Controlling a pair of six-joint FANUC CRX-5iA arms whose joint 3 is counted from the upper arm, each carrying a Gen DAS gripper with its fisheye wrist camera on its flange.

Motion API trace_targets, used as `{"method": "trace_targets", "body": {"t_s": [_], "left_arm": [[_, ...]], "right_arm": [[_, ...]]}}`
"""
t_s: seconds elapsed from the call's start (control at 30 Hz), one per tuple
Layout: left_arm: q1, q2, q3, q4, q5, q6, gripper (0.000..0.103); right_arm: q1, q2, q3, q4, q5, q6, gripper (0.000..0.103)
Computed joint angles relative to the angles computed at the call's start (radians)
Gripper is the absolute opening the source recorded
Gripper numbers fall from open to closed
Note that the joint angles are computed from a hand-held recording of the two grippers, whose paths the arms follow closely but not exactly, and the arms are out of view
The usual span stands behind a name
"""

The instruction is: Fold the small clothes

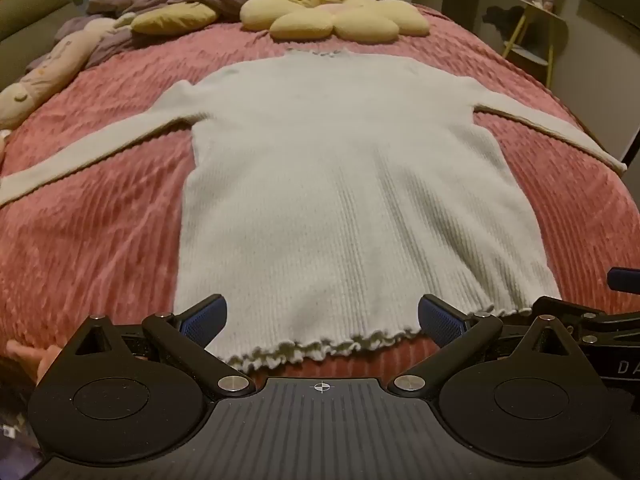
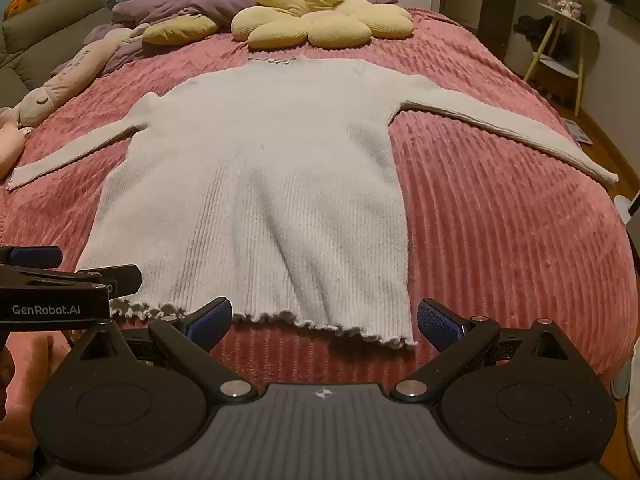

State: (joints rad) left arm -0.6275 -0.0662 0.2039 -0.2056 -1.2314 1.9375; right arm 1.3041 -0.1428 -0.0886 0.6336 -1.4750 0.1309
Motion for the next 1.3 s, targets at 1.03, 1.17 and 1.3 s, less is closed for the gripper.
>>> {"method": "trace_targets", "body": {"t_s": [1.03,1.17,1.3], "left_arm": [[-0.012,0.001,-0.022,-0.014,0.01,0.009,0.103],[-0.013,0.004,-0.015,-0.014,0.004,0.009,0.103],[-0.011,0.004,-0.013,-0.012,0.002,0.005,0.103]], "right_arm": [[0.009,-0.007,-0.011,0.019,-0.002,-0.027,0.099],[0.013,-0.008,-0.014,0.025,-0.002,-0.033,0.099],[0.015,-0.008,-0.016,0.029,-0.001,-0.036,0.099]]}}
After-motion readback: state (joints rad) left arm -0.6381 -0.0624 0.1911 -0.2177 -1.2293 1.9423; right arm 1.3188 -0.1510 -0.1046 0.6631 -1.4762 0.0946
